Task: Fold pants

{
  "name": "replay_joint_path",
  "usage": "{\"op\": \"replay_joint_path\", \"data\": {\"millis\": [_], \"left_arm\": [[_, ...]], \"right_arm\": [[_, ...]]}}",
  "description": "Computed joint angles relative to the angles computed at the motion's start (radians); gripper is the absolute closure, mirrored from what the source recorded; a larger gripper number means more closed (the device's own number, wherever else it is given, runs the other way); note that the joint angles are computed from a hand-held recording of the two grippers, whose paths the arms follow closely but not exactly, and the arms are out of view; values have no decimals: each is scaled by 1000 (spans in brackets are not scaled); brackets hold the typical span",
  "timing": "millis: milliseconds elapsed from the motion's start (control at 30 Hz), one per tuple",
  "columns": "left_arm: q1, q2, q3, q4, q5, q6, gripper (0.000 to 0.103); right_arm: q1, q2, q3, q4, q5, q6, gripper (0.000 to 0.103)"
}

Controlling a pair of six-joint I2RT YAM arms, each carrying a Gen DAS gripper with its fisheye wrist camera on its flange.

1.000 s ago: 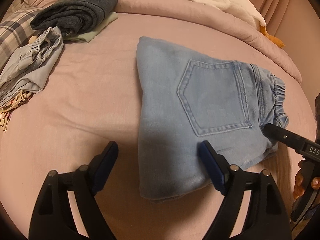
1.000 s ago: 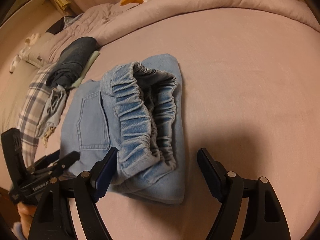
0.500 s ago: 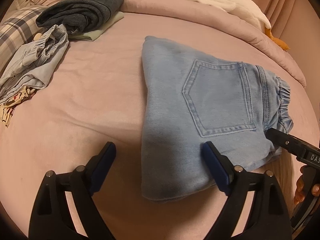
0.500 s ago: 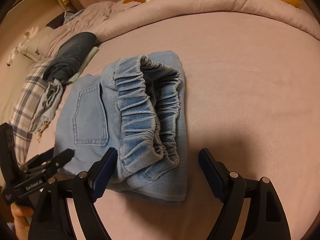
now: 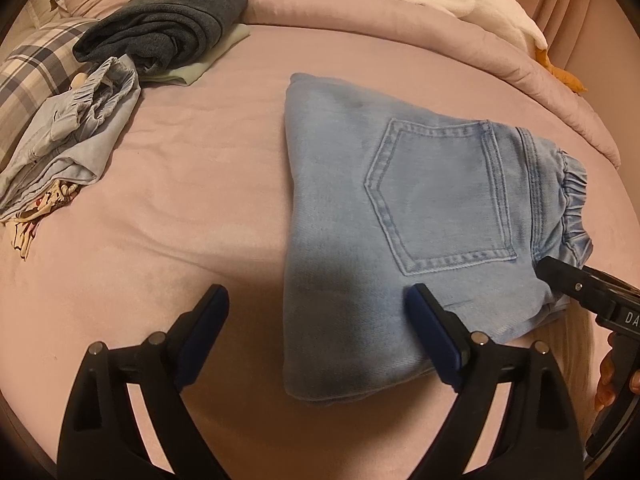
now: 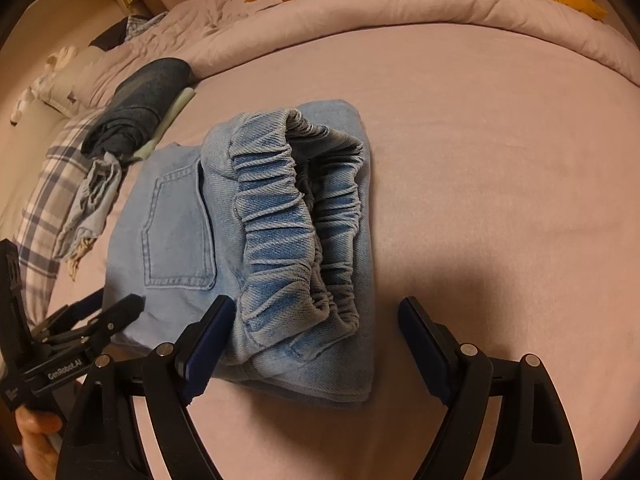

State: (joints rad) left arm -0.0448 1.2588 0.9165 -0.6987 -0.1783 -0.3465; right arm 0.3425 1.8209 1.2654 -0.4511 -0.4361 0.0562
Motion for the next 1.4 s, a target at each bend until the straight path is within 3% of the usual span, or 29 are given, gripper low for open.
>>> {"op": "replay_joint_path", "data": {"millis": [400, 600, 800, 933, 1167, 1400], "left_arm": [[-57, -115, 9, -78, -60, -21, 12], [-171, -178, 78, -172, -148, -66, 1], [-325, -205, 197, -309, -243, -181, 1], [-448, -199, 287, -419, -312, -276, 1], [-651, -160, 406, -565, -432, -397, 1], [-763, -102, 484, -711, -558, -517, 1]], "right_arm": [[7, -73, -41, 1, 36, 15, 19], [6, -195, -95, -1, 44, -16, 19], [-2, -312, -112, -57, 36, -73, 19], [-9, -397, -137, -69, 37, -97, 3], [-31, -515, -138, -116, 8, -129, 1], [-52, -602, -142, -154, -38, -158, 1]]}}
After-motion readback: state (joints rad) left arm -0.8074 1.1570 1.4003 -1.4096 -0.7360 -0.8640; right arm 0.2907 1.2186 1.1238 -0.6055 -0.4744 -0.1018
